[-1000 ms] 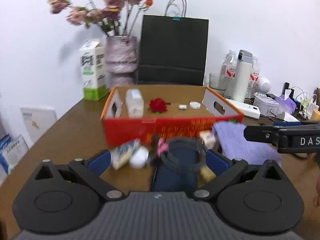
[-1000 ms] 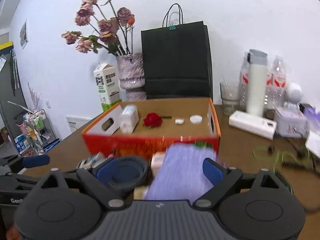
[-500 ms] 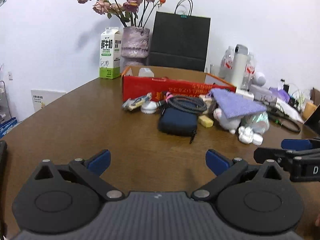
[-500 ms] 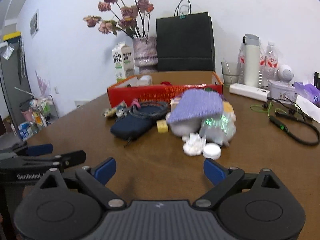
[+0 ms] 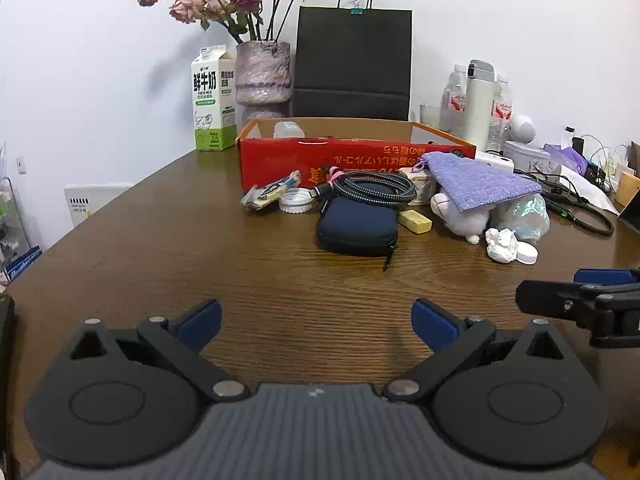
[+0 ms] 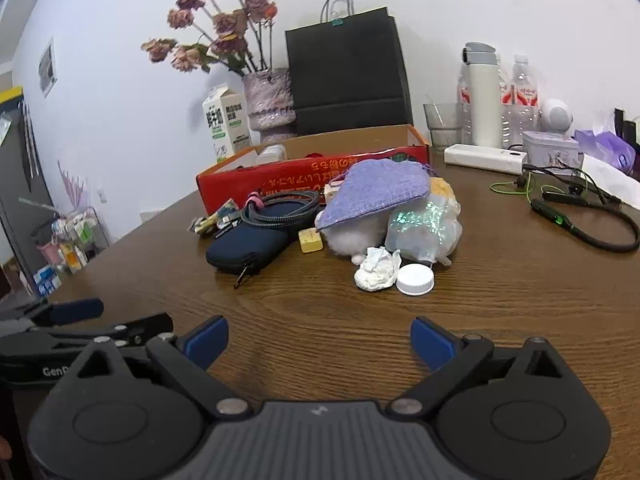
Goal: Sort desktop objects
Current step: 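Move both open tools back over the cluttered table, then grasp crumpled white tissue with right tool while left tool grasps black braided cable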
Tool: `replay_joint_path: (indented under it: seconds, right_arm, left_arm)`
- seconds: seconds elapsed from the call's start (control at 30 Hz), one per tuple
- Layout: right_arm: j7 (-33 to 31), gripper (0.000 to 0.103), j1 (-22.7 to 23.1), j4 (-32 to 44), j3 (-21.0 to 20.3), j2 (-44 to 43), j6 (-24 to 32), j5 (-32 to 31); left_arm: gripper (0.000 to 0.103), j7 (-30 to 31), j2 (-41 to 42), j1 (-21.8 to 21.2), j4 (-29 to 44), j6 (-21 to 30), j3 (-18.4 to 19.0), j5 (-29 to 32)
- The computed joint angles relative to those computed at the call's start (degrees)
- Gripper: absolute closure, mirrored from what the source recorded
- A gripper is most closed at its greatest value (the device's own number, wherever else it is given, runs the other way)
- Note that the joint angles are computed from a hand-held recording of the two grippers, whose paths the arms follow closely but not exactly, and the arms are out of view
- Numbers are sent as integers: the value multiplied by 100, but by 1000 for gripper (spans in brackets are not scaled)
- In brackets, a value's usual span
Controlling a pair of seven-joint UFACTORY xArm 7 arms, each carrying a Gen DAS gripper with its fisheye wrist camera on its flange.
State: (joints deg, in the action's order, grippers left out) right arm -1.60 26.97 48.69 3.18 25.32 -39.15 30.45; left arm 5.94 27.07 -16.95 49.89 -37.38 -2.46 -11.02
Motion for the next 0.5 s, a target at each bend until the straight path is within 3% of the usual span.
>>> replay_joint_path:
  seconds: [0.13, 0.2, 0.3, 0.37, 0.43, 0.5]
  right_arm:
    - [59, 5, -6, 61, -17, -5, 149, 104]
    - [65, 6, -24, 96, -32, -19, 275, 98]
    - [248, 9, -173, 127, -13, -17, 366, -127]
    - [148, 19, -153, 255, -135, 35, 458, -156]
    - [-324, 27, 115, 531, -451, 145, 671, 222]
    - [-399, 39, 11, 711, -487, 233, 811, 177]
  left_arm:
    - [0, -171, -49, 160, 1, 169, -84, 246]
    - [0, -52, -143, 64, 101, 665, -4, 164]
    - [0, -432, -138, 545, 302, 1058, -349, 791]
    - [0, -845, -55, 996, 533, 1217, -692, 1359]
    - [0, -927, 17, 904, 800, 1319, -603, 1424]
    - [0, -1103, 189, 1162, 1071, 1276, -832, 1830]
